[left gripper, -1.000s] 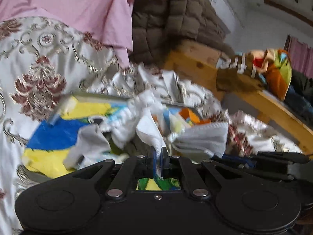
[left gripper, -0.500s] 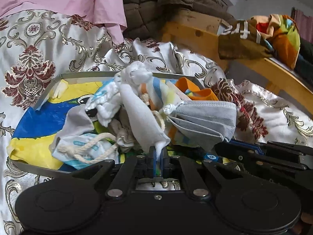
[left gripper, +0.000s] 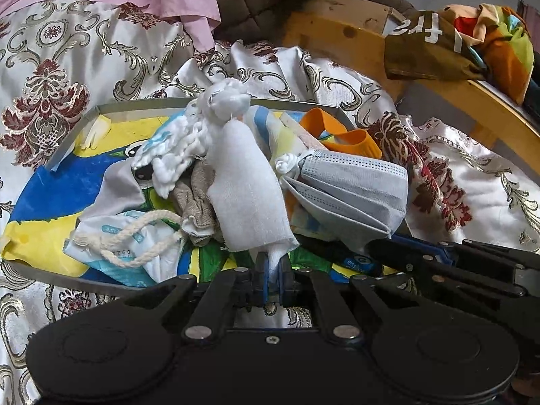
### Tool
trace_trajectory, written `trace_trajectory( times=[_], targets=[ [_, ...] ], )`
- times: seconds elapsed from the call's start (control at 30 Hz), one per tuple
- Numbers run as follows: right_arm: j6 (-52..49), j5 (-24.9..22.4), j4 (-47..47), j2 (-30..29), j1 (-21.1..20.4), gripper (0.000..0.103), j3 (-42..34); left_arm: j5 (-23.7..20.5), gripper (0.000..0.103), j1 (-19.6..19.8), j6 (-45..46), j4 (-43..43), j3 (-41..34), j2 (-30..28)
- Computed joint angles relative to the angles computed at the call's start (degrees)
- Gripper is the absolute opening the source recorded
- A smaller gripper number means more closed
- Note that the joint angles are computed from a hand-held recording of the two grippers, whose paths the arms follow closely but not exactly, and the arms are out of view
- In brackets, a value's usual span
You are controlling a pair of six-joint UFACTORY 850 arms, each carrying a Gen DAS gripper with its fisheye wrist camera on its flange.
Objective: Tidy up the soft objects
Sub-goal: 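Lower the white cloth and grey mask into the tray and open both grippers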
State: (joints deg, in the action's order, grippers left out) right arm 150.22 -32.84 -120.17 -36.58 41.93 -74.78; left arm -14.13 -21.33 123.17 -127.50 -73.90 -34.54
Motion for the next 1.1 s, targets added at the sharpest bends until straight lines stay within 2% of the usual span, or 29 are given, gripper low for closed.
trace_trajectory(
  times=[0.17, 0.43, 0.53, 0.63, 0.7, 0.97, 1.03, 1.1],
  targets=[
    [-0.02, -0.25, 0.43, 0.24, 0.09, 0.011, 0.36, 0.85, 0.007, -0.31, -0.34, 0.05, -0.04, 0.19],
    [-0.61, -1.22, 0.82, 1.11, 0.26, 0.015, 1.49, 1.69, 0.016, -0.53, 3.89, -5.51, 1.18, 1.33],
    [-0.63, -1.55, 0.78, 1.56, 0.36, 0.022, 2.01, 1.93, 0.020, -0.72, 6.84, -8.62, 2.04, 2.15],
    [-0.55, -2.28, 0.38, 2.24, 0.60, 0.031, 2.78, 2.13, 0.032, -0.86, 9.45, -11.53, 2.84, 2.98],
    [-0.89, -2.85, 0.63, 2.63, 0.83, 0.041, 3.11, 2.38, 0.036, -1.01, 11.82, -14.23, 3.48, 3.62],
    [0.43, -4.36, -0.86, 4.54, 1.23, 0.053, 5.04, 2.31, 0.051, -1.38, 22.73, -25.71, 6.28, 6.47],
    [1.10, -4.57, -1.53, 5.09, 1.23, 0.055, 5.57, 2.15, 0.057, -1.39, 25.04, -28.34, 7.03, 7.21],
    [1.68, -4.87, -2.07, 5.58, 1.34, 0.057, 6.07, 2.01, 0.059, -1.29, 25.52, -29.21, 7.73, 7.90]
  ],
)
